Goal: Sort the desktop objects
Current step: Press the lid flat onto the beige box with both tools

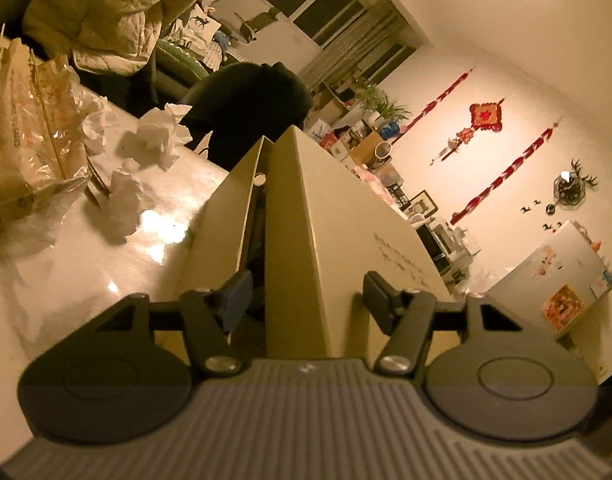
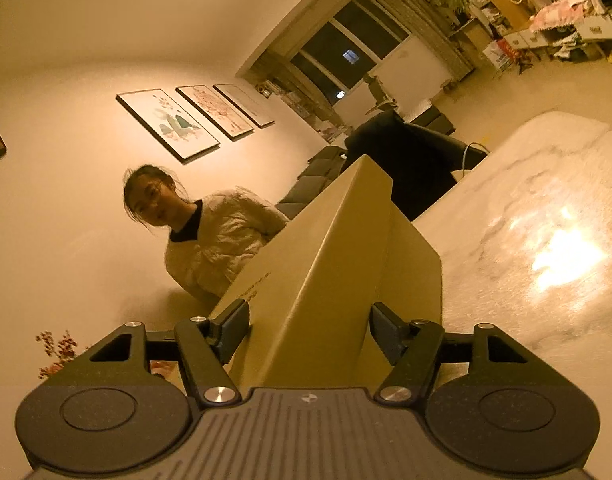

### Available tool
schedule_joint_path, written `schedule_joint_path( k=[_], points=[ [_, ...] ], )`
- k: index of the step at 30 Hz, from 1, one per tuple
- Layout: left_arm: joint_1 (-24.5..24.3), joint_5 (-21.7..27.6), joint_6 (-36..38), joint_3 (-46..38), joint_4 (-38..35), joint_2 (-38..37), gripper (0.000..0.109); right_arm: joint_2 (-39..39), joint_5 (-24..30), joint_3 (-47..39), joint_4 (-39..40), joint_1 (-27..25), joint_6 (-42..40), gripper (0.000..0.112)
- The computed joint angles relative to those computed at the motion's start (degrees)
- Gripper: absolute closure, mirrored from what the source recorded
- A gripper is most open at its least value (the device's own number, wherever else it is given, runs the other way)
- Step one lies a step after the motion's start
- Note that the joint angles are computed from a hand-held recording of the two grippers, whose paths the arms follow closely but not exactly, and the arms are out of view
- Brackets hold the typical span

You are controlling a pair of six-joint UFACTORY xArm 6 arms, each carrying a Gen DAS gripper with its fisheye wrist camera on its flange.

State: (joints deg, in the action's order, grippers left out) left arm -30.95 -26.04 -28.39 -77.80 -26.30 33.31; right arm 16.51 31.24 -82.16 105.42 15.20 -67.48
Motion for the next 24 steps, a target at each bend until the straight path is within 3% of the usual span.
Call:
schedule_joint_path(
  k=[1,4,8,10,14,24],
  points=[
    [0.11,-0.16,-0.78,0.05,0.49,0.04,0.05,0.11,-0.39,-0.27,-0.25,0.31,0.25,0.042],
    [-1.14,-0.08,5.86,-1.2,-6.67,0.22,0.049,0.26,-1.85,-0.74,-0.77,1.25,0.1,0.042],
    [-0.21,-1.35,2.65,-0.54,-4.0,0.06,0.052,0.39,-4.26,-1.64,0.55,2.8,-1.67,0.042],
    [-0.38,-2.51,3.8,-0.82,-5.36,0.34,0.059,0.56,-4.96,-2.02,0.7,3.24,-1.65,0.041],
    [-0.03,-3.58,1.42,-0.57,-3.14,0.4,0.056,0.37,-6.0,-1.64,1.74,3.76,-4.02,0.041],
    [-1.54,-1.59,9.26,-3.3,-11.69,1.74,0.051,2.17,-5.6,-3.27,-1.31,3.13,0.1,0.04]
  ],
)
